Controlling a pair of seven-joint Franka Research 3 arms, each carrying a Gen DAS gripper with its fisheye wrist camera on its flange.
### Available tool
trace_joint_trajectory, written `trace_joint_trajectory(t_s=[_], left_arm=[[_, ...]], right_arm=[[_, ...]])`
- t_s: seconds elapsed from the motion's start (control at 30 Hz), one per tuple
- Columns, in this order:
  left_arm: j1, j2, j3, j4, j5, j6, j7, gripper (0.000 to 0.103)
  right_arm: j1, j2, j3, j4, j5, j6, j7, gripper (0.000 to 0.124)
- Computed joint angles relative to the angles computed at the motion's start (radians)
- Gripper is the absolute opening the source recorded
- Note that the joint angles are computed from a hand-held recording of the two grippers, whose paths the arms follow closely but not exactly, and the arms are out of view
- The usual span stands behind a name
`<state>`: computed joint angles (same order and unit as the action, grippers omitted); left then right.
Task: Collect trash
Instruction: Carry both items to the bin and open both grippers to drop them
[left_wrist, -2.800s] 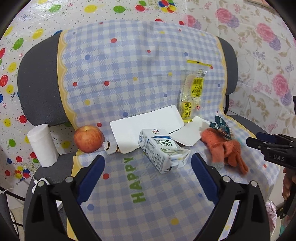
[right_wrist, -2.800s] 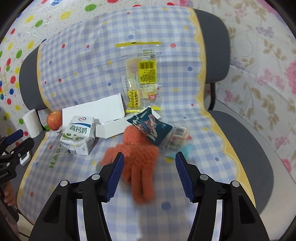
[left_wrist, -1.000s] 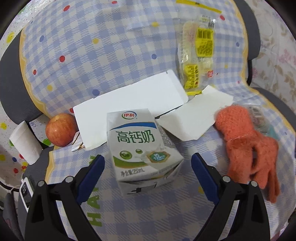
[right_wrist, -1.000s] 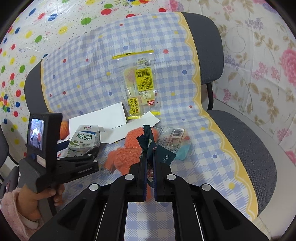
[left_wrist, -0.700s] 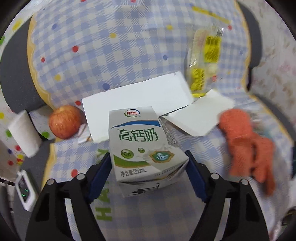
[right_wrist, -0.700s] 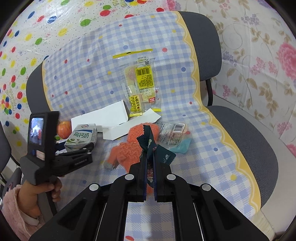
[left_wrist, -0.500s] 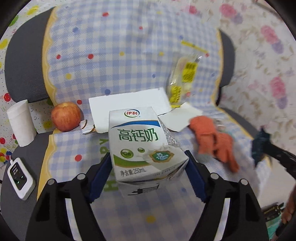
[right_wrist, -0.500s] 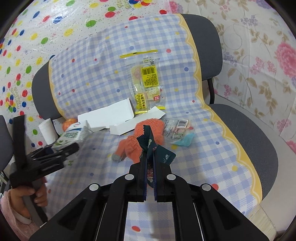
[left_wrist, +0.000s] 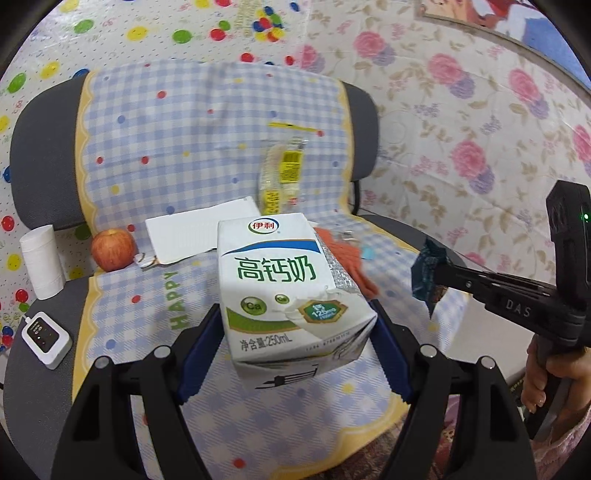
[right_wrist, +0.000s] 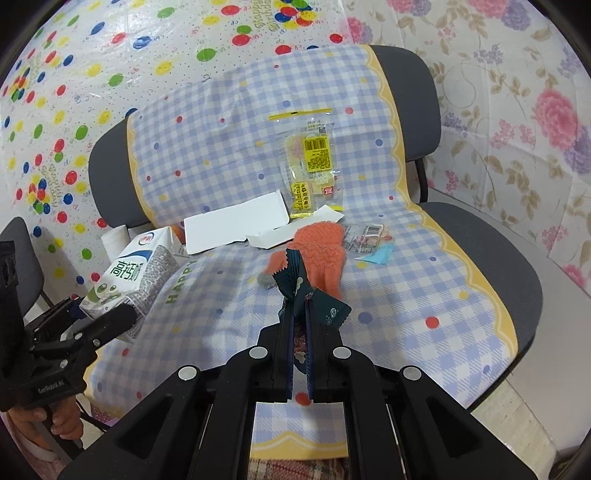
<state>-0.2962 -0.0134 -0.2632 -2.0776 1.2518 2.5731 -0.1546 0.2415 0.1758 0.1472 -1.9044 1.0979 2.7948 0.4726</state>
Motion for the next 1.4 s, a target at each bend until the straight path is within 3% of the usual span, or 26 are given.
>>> trace_joint_trajectory(t_s=[0.3, 0.5, 0.87, 1.1, 1.27, 1.4], left_arm=[[-0.044, 0.083, -0.004, 0.072, 0.045, 0.128, 0.026, 0.075], [-0.100, 0.197, 0.017, 0.174, 0.027, 0.221, 0.115, 0.075], [-0.204, 0.403, 0.058, 0.363, -0.150, 0.364, 0.390, 0.075], [-0.213, 0.543, 0.006, 0.484, -0.369, 0.352, 0.682, 0.076], [-0.238, 0.604, 0.004, 0.551, -0.478, 0.318, 0.822, 0.076], [-0.270, 0.628, 0.034, 0.587, -0.540, 0.304, 0.878, 0.078]], right_arm=[[0.001, -0.141, -0.048, -0.180, 0.057, 0.068, -0.046, 0.006], [-0.001, -0.217, -0.098, -0.289, 0.074, 0.134, -0.035, 0.007], [-0.046, -0.285, -0.165, -0.453, -0.155, 0.212, 0.214, 0.009], [-0.061, -0.282, -0.211, -0.499, -0.163, 0.212, 0.249, 0.010], [-0.078, -0.255, -0.215, -0.486, -0.127, 0.190, 0.230, 0.010], [-0.099, -0.226, -0.211, -0.467, -0.088, 0.167, 0.201, 0.011]])
